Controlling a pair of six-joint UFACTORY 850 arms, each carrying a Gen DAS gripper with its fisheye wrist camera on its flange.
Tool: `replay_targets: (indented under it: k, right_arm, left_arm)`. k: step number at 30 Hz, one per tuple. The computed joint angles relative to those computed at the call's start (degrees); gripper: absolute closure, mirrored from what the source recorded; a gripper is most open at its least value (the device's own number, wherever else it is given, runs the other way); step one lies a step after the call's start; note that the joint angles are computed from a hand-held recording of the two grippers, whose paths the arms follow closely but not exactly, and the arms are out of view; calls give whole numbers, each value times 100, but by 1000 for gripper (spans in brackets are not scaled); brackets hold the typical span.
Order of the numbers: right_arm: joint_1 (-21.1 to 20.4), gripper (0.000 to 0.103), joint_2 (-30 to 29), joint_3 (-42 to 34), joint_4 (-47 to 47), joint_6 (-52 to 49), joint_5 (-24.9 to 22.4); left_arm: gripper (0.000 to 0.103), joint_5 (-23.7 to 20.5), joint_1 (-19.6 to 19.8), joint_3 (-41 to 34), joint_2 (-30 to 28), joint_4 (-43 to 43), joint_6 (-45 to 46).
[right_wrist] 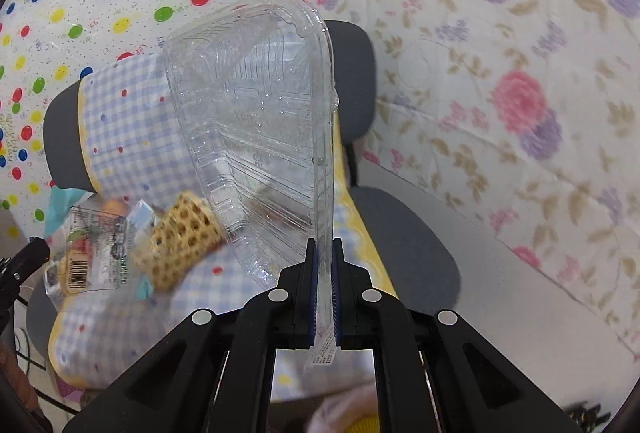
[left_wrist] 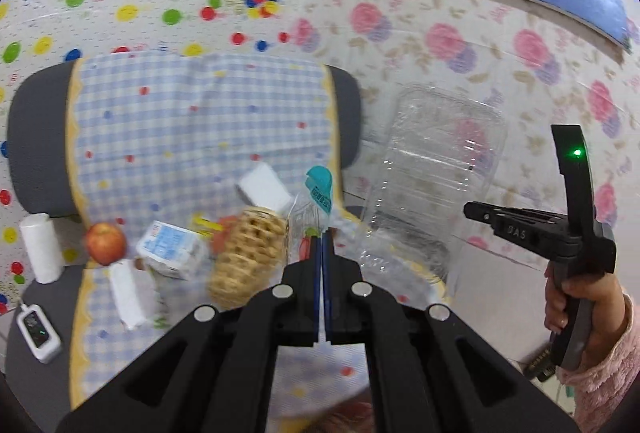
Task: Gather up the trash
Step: 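Lower the clamshell into the pink trash bag and open the right gripper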
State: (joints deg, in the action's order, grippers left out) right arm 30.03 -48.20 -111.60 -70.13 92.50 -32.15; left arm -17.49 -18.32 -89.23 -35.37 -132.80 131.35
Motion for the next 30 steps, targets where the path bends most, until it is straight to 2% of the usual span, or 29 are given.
replay_targets:
  k: [5, 9, 13, 20, 24, 29, 30]
  right_arm:
    - [136, 96, 851, 1516, -570, 1136, -472]
    - [243, 96, 1382, 2519, -501, 1753, -916]
    - [319, 96, 1606, 3155, -289, 2224, -1225]
    - [189, 96, 1478, 3454, 52, 2471, -1040]
    - [108, 96, 1363, 3480, -309, 2879, -873]
    - [55, 96, 1094, 3400, -956, 3398, -979]
    - [35, 95, 1009, 3324, -891, 3279, -973]
  left_arm:
    - [103, -569, -257, 232, 2, 943, -884]
    - [103, -717, -535, 386, -76, 1038, -685]
    - [103, -742, -729, 444, -190, 1164, -597]
    - [103, -831, -950, -35, -706, 2468, -1798]
    - [103, -879, -982, -491, -1057, 3194, -2514]
    - [103, -808, -1029, -962, -1424, 3430, -2826]
    - [98, -769, -1041, -1090, -1512, 3730, -3126]
